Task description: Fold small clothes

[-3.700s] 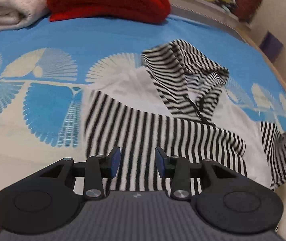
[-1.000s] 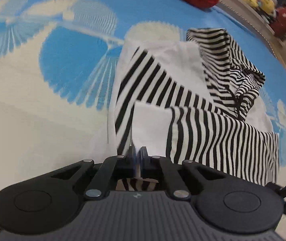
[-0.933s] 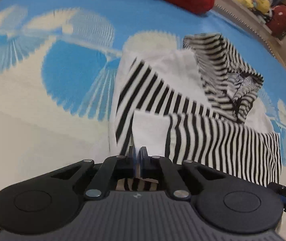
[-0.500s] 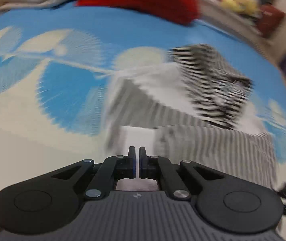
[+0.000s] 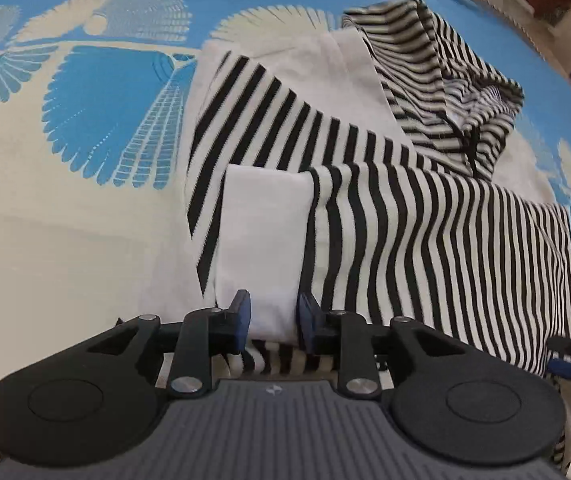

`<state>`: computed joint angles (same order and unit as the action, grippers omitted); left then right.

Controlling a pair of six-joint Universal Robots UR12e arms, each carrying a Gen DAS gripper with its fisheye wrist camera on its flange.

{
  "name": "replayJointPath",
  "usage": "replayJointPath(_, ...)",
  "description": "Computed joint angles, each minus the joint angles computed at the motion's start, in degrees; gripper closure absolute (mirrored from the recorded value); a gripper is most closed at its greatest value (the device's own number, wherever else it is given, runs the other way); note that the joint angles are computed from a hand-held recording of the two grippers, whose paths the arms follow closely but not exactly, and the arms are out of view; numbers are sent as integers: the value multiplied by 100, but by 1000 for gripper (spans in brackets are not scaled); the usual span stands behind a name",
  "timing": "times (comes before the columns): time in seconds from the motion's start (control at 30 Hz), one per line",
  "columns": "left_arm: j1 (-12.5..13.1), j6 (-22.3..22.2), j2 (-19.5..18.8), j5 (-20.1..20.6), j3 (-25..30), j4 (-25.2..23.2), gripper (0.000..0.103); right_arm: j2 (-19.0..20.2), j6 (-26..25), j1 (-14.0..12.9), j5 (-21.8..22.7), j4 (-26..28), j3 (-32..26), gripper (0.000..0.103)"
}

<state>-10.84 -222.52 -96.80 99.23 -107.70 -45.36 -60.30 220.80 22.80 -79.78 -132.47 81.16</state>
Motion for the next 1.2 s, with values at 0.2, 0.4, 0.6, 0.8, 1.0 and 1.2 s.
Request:
replayJointPath(0.2,-146,20,31,446,104,548,65,-78,-632,58,-376,-518,13,65)
replayJointPath(0.4,-365,224,-129,1105,333,829,64,-128,-1572,86,-856,-983,-22,60)
replayJointPath(0.6,-531,487,-180,1671,402,1163,55,-185,-2039,35,-1165,-1178,3,59)
replayJointPath(0.8,-601,1205,-257,1842,454,1586,55,-235,-2032,-84,-996,-1097,13,57)
replayJointPath(1.0,-313,1624,-780,1654,1267,1534,81,-241,-2051,-164,-918,-1137,-9,57)
replayJointPath(1.2,219,1496,-1596,947,2429,1039,88,-188,-2163,-237,-940,-1068,-69,57)
